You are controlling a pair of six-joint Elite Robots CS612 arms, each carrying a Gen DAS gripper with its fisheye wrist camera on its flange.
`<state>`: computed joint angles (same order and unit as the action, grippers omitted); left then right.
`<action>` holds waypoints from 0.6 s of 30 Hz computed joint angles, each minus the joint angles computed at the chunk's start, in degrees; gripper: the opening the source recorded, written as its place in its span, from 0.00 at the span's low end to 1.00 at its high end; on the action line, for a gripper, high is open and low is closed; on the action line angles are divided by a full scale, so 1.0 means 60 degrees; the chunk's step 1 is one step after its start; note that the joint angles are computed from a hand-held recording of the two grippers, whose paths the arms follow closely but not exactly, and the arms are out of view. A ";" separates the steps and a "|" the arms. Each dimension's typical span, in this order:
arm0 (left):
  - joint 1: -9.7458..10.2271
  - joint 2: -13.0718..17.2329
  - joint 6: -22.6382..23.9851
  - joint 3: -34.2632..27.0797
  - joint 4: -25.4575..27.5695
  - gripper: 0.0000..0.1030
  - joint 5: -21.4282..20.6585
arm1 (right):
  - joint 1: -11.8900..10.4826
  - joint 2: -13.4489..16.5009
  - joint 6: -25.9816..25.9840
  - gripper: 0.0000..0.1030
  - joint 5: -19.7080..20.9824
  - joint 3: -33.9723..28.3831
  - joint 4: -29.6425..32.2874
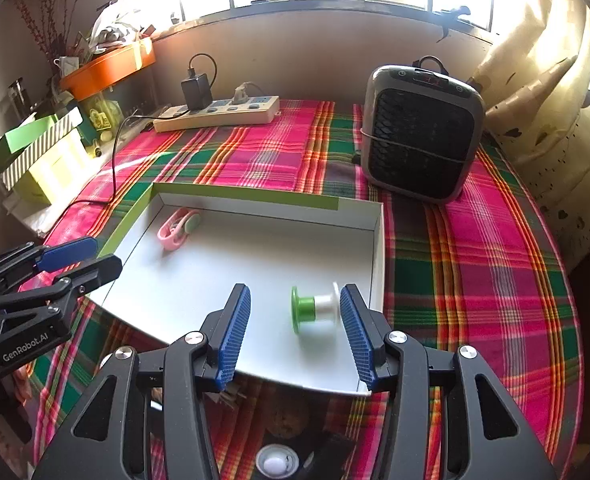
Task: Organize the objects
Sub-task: 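Withdraw both open grippers from the box toward the remaining objects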
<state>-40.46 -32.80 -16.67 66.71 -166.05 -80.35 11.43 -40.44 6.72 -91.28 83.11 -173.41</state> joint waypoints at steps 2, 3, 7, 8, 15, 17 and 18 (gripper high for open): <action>-0.0026 -0.0084 0.0019 0.0188 -0.0147 0.41 0.0000 | -0.0007 -0.0075 0.0076 0.47 -0.0037 0.0192 -0.0195; -0.0036 -0.0115 0.0053 0.0262 -0.0217 0.41 -0.0030 | 0.0004 -0.0110 0.0079 0.47 -0.0124 0.0279 -0.0287; -0.0063 -0.0264 0.0108 0.0645 -0.0638 0.41 -0.0213 | 0.0020 -0.0252 0.0096 0.47 -0.0257 0.0624 -0.0667; -0.0061 -0.0288 0.0107 0.0713 -0.0694 0.41 -0.0277 | 0.0014 -0.0282 0.0117 0.48 -0.0252 0.0700 -0.0745; -0.0002 -0.0379 -0.0165 0.1078 -0.0756 0.41 -0.0801 | 0.0038 -0.0451 0.0228 0.51 -0.0489 0.1221 -0.1230; -0.0004 -0.0403 -0.0222 0.1184 -0.0810 0.41 -0.0847 | 0.0028 -0.0507 0.0302 0.51 -0.0543 0.1386 -0.1318; -0.0003 -0.0416 -0.0245 0.1235 -0.0841 0.41 -0.0868 | 0.0028 -0.0536 0.0352 0.51 -0.0576 0.1466 -0.1360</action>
